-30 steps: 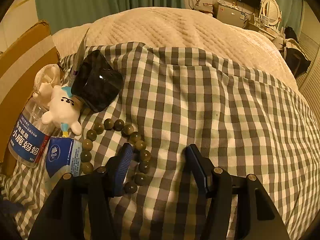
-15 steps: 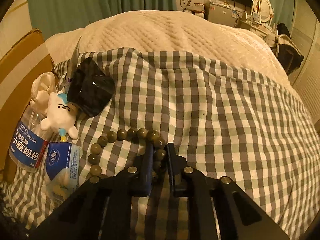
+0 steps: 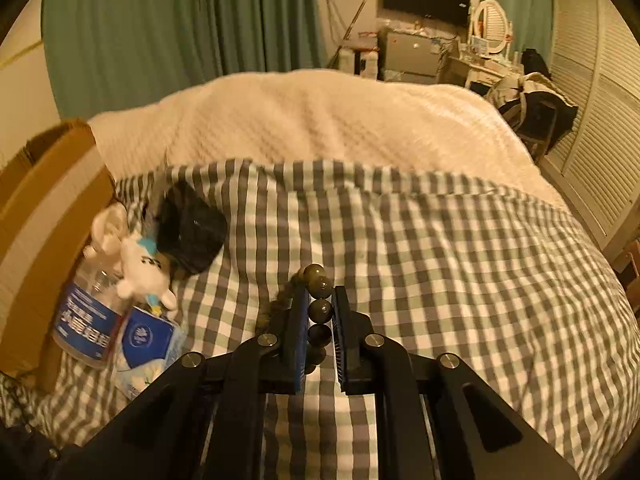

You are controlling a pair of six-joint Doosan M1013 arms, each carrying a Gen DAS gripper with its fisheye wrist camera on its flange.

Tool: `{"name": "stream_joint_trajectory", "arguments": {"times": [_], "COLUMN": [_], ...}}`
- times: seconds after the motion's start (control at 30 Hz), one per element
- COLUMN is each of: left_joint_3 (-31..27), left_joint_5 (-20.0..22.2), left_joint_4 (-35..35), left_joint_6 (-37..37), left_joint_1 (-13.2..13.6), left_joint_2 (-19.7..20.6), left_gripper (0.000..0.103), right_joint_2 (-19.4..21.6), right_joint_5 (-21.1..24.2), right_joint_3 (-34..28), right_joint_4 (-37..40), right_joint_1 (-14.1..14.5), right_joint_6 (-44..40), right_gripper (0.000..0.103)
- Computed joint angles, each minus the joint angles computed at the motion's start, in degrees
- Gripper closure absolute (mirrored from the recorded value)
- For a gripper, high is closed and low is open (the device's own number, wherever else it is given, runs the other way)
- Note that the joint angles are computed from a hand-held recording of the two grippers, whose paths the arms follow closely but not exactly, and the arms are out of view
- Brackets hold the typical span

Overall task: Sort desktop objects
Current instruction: 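Lift the white cylinder with the left gripper while the right gripper carries the bracelet over the box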

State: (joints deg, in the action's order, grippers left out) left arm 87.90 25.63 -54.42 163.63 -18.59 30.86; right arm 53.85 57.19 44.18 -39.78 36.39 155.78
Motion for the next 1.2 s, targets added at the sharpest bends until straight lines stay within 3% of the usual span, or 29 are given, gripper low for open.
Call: {"name": "stream_joint_trajectory", "arguments": {"times": [0.17,0.63,0.9,1.2], "left_joint_3": [-0.67,-0.54,-1.04,-2.66], "left_joint_5": [-1.28,-4.2,-5.75,-7.77], "left_joint_4": [-1.74,-17.87,-28.4,-36.27], "left_joint_6": [-0.51,10.45,18.78,21.97], "left_joint_1": [0.56,3.12,5.08,7.47], "left_joint_2": [-0.31,-3.11,-4.54,-5.21], "left_gripper": [0.071,0.071,0.071,0.071], "right_joint_2": [-1.59,-5.3,-4.23,-1.46], "right_joint_5": [0.64,2.16,2.37,1.12], "right_joint_3": [1.43,3.77,0.33,-6.24], "right_joint_4": [-4.8,-18.91,-22.92,-27.31], "right_joint_1": [1.09,4.76,6.2,8.09], "right_joint_6": [5.01,17.63,17.31,15.63], "right_gripper": [0.092,0.092,0.092,0.092]}}
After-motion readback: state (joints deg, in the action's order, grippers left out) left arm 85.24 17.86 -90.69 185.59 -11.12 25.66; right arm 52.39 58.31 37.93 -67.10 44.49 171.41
